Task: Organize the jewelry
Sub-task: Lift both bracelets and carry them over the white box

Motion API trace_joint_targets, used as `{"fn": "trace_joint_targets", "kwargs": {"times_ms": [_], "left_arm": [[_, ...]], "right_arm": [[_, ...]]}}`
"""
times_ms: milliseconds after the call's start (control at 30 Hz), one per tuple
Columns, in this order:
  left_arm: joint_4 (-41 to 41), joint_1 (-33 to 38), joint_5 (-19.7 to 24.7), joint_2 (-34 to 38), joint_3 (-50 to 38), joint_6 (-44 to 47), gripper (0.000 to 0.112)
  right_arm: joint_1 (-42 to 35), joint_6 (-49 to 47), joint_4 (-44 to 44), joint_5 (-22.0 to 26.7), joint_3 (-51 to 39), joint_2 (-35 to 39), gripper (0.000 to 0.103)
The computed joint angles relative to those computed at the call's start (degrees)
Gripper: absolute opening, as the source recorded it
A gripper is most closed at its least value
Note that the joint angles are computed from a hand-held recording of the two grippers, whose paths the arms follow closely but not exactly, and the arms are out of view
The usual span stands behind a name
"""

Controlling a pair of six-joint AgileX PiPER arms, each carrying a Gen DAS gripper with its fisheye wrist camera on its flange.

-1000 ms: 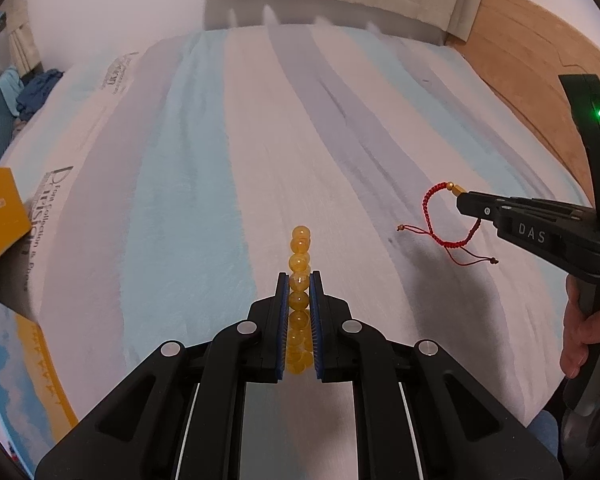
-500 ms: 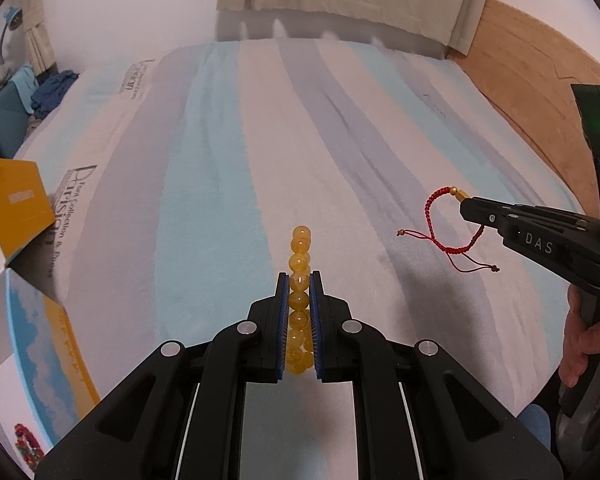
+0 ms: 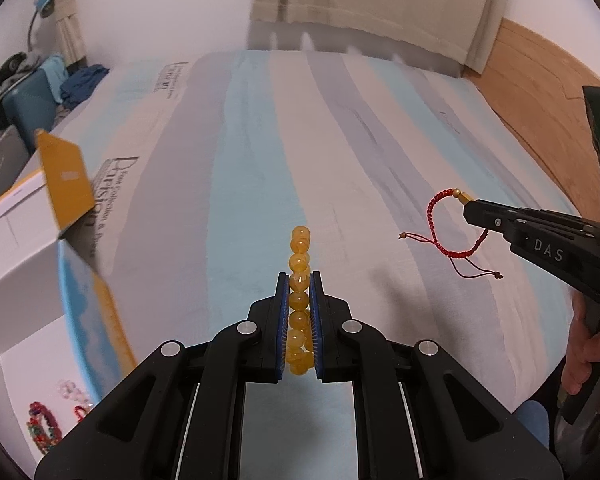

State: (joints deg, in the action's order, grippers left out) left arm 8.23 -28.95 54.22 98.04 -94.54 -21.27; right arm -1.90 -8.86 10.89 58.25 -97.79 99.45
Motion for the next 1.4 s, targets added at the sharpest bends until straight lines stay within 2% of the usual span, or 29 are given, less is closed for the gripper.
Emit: {"fn": "trace_joint_targets", "kwargs": {"times_ms": [233,533,933,1400], "left_arm": [[-1.19,5.44,-0.55,-7.12,6.66,2.22,0.009],[-4.43,15.26,0.12,-15.89,13.18,7.98,0.009],[-13.78,34.92,2.07,-24.98,19.83,22.42,0.009],[-24.43,57.35,4.91,-27.84,25.66,40.13,0.009]], "right_arm": [[8.15,4.66,-2.62,0.58,-1.47,-0.89,0.007],[18.66,10.48,-6.08,2.47,-7.66,1.72,0.007],[32.83,17.02,-10.78,6.29,-19.73,8.0,0.007],[46.29,21.65,-13.54,10.5,-33.74,18.99,0.006]]}}
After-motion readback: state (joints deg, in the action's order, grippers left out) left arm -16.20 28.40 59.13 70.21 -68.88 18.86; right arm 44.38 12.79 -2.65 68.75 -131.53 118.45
